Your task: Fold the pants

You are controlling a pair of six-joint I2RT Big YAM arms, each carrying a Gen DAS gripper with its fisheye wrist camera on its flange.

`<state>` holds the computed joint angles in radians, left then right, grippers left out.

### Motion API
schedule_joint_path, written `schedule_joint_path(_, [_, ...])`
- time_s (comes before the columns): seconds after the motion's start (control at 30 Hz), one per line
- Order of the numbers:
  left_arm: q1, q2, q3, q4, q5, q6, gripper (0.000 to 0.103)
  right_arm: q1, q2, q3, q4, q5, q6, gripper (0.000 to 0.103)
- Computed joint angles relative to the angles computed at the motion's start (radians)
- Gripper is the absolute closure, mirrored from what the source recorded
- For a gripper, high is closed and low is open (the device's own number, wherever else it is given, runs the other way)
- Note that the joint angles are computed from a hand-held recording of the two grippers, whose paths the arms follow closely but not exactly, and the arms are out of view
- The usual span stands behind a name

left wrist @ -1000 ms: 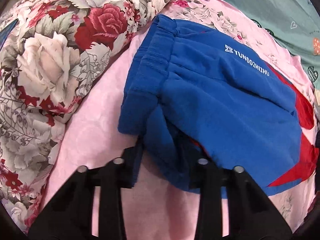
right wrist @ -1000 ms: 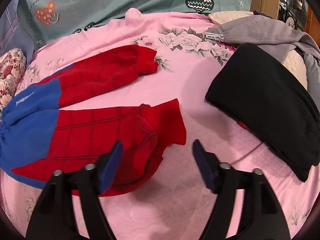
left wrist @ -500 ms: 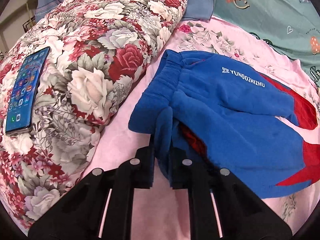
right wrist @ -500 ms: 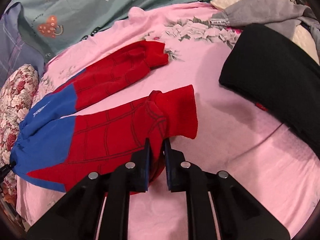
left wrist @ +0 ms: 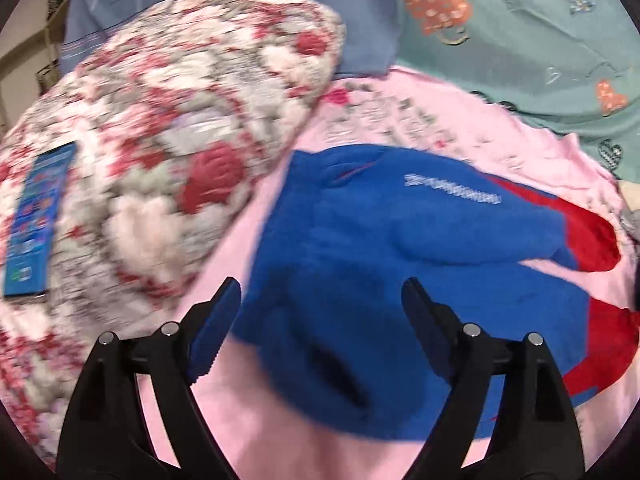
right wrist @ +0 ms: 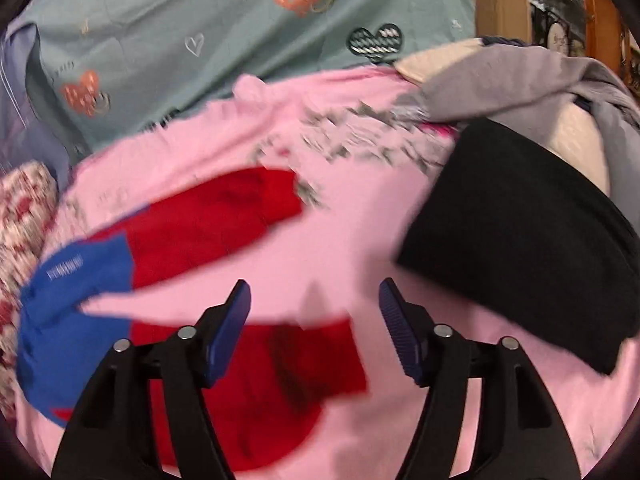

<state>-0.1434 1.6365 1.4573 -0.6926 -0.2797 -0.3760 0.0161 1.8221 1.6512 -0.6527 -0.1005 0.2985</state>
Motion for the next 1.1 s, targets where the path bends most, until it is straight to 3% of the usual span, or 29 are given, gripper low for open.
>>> schedule_joint_path(0.07, [-0.012,0.059,0.047,0.035,0.021,0.034,0.019,-0.002,0.103,0.13,-0.056,-0.082,0.039,0.033])
schedule_joint_path(0.2, [-0.023,0.153,0.146,-0.03,-0.015,0.044,0.019,0.02,0.302,0.405,-0.25,-0.152,0.076,0.035])
schedule_joint_path(0.23, [-0.02,0.169,0.165,-0.047,-0.019,0.036,0.019,0.025,0.331,0.442,-0.265,-0.143,0.091,0.043])
schedule_joint_path(0.27, [-0.015,0.174,0.172,-0.058,-0.019,0.03,0.019,0.028,0.355,0.476,-0.283,-0.132,0.101,0.07])
schedule_joint_path(0.3, [-0.009,0.183,0.183,-0.073,-0.017,0.02,0.019,0.029,0.363,0.485,-0.293,-0.119,0.104,0.086])
schedule_joint_path(0.33, [-0.002,0.182,0.181,-0.075,-0.014,0.014,0.019,0.024,0.364,0.487,-0.291,-0.109,0.115,0.094])
schedule_joint_path(0.43, [0.015,0.189,0.189,-0.071,-0.025,0.022,0.019,0.012,0.291,0.381,-0.191,-0.045,0.122,0.095])
schedule_joint_path(0.47, [0.02,0.196,0.2,-0.075,-0.033,0.032,0.019,0.01,0.283,0.372,-0.19,-0.025,0.11,0.094])
schedule_joint_path(0.53, [0.035,0.223,0.238,-0.096,-0.042,0.04,0.019,0.005,0.334,0.445,-0.296,-0.028,0.086,0.089])
schedule_joint_path(0.57, [0.042,0.233,0.255,-0.106,-0.034,0.04,0.019,0.005,0.365,0.492,-0.352,-0.027,0.064,0.082])
schedule_joint_path(0.6, [0.05,0.244,0.272,-0.114,-0.023,0.045,0.019,0.013,0.369,0.509,-0.378,0.026,0.029,0.074])
schedule_joint_path(0.63, [0.055,0.253,0.287,-0.121,-0.022,0.049,0.019,0.023,0.37,0.526,-0.406,0.099,0.015,0.054])
schedule_joint_path(0.67, [0.058,0.262,0.3,-0.123,-0.023,0.053,0.019,0.031,0.346,0.504,-0.384,0.161,0.007,0.045])
schedule_joint_path(0.77, [0.07,0.292,0.343,-0.126,-0.014,0.075,0.019,0.051,0.26,0.405,-0.256,0.24,-0.009,0.045])
schedule_joint_path(0.8, [0.075,0.31,0.37,-0.141,-0.007,0.074,0.019,0.057,0.239,0.379,-0.218,0.23,-0.013,0.045])
schedule_joint_path(0.87, [0.084,0.335,0.405,-0.158,0.014,0.06,0.019,0.066,0.232,0.378,-0.183,0.06,-0.036,0.045])
schedule_joint_path(0.97, [0.085,0.378,0.465,-0.191,0.025,0.058,0.019,0.1,0.279,0.449,-0.246,-0.135,-0.088,0.046])
schedule_joint_path(1.07, [0.073,0.452,0.561,-0.262,-0.091,0.088,0.018,0.145,0.359,0.555,-0.34,-0.273,-0.141,0.052])
schedule_joint_path(1.1, [0.072,0.501,0.631,-0.339,-0.157,0.08,0.016,0.157,0.403,0.621,-0.398,-0.298,-0.159,0.052])
